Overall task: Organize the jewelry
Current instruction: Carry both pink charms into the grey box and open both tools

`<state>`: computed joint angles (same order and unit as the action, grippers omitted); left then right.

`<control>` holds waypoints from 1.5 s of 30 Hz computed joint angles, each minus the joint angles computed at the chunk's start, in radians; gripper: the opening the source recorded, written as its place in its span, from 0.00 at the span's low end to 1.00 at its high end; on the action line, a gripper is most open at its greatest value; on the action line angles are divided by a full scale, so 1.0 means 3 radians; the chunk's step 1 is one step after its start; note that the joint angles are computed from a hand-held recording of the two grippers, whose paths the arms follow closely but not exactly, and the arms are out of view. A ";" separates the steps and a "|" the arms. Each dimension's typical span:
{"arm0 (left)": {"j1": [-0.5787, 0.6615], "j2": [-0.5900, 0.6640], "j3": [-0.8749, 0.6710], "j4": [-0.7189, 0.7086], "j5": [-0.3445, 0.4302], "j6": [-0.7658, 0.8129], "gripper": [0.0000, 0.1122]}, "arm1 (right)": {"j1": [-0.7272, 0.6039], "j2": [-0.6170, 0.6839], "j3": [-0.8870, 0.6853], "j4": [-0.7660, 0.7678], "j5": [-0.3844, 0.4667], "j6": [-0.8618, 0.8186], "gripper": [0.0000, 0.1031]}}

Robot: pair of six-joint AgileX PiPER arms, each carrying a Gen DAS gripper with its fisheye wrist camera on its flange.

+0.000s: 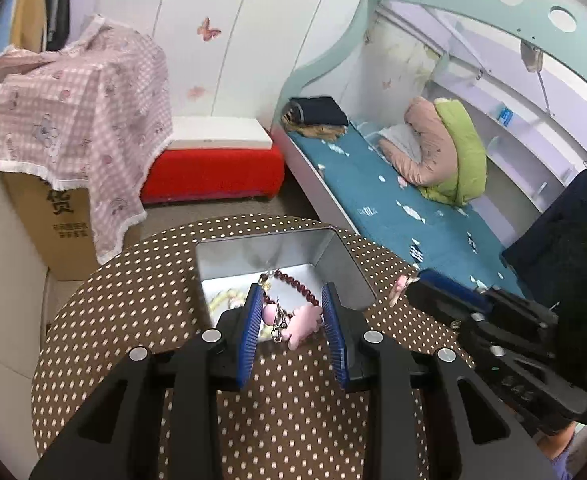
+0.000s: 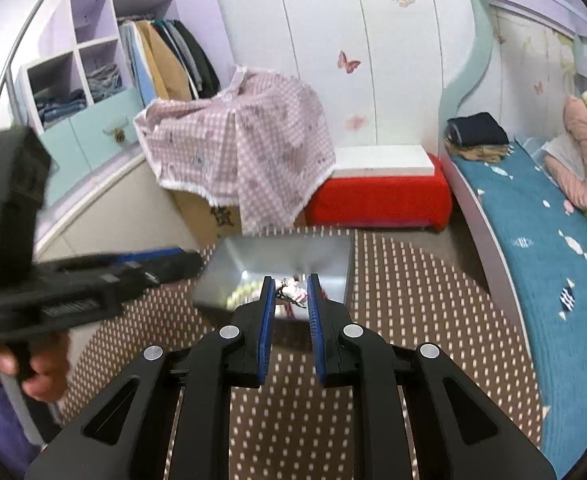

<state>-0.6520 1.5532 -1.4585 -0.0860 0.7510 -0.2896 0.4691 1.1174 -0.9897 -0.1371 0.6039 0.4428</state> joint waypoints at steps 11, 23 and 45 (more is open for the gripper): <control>0.0107 0.0620 -0.0415 -0.0084 0.0223 0.0083 0.26 | -0.0218 0.0622 -0.0369 0.0292 -0.0044 -0.0361 0.16; 0.0078 0.0632 -0.0310 -0.0077 0.0197 0.0096 0.26 | -0.0239 0.0780 -0.0257 0.0344 -0.0169 -0.0405 0.16; 0.0152 0.0242 0.0073 -0.0074 -0.0069 -0.0074 0.41 | -0.0222 0.0825 -0.0237 0.0341 -0.0229 -0.0366 0.16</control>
